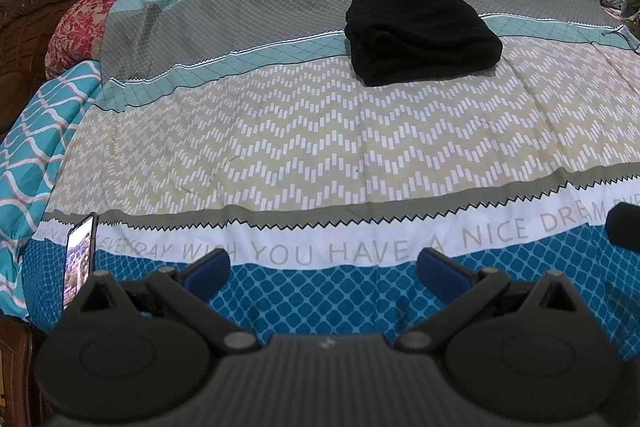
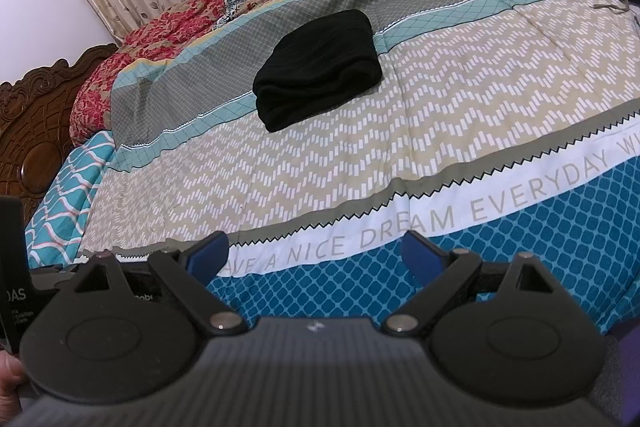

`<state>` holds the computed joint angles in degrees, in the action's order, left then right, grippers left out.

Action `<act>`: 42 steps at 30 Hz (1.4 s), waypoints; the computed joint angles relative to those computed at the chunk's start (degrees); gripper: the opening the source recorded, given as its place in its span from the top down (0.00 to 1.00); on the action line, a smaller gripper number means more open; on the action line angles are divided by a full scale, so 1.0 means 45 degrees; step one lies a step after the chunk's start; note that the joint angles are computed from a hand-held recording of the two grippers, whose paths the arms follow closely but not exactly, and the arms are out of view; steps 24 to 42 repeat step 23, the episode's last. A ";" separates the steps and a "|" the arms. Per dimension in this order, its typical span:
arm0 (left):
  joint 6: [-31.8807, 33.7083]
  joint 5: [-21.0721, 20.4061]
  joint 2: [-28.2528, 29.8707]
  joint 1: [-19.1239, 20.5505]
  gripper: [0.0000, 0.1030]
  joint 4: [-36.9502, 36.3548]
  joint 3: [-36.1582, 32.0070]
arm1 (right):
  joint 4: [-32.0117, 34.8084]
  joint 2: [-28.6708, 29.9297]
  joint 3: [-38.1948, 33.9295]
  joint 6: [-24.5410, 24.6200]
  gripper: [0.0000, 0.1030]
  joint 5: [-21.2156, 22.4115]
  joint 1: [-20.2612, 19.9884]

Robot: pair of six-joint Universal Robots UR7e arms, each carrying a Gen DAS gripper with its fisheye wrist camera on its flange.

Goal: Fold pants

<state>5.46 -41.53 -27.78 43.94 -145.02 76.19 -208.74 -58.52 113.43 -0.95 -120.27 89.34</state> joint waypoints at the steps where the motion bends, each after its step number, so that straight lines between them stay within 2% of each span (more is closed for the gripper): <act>1: -0.0010 -0.0012 -0.0001 0.0002 0.00 0.0021 -0.0003 | 0.0006 -0.0004 0.0001 -0.0003 0.08 0.0008 -0.0003; 16: -0.0204 -0.0338 -0.0045 0.0101 0.00 0.0427 -0.0141 | -0.0020 0.0016 -0.0022 -0.0030 0.08 -0.0009 -0.0001; 23: 0.0099 -0.1198 -0.0235 0.0163 0.00 0.0093 -0.0035 | -0.0194 0.0099 -0.0032 -0.0127 0.08 -0.0023 0.0041; 42: 0.0099 -0.1198 -0.0235 0.0163 0.00 0.0093 -0.0035 | -0.0194 0.0099 -0.0032 -0.0127 0.08 -0.0023 0.0041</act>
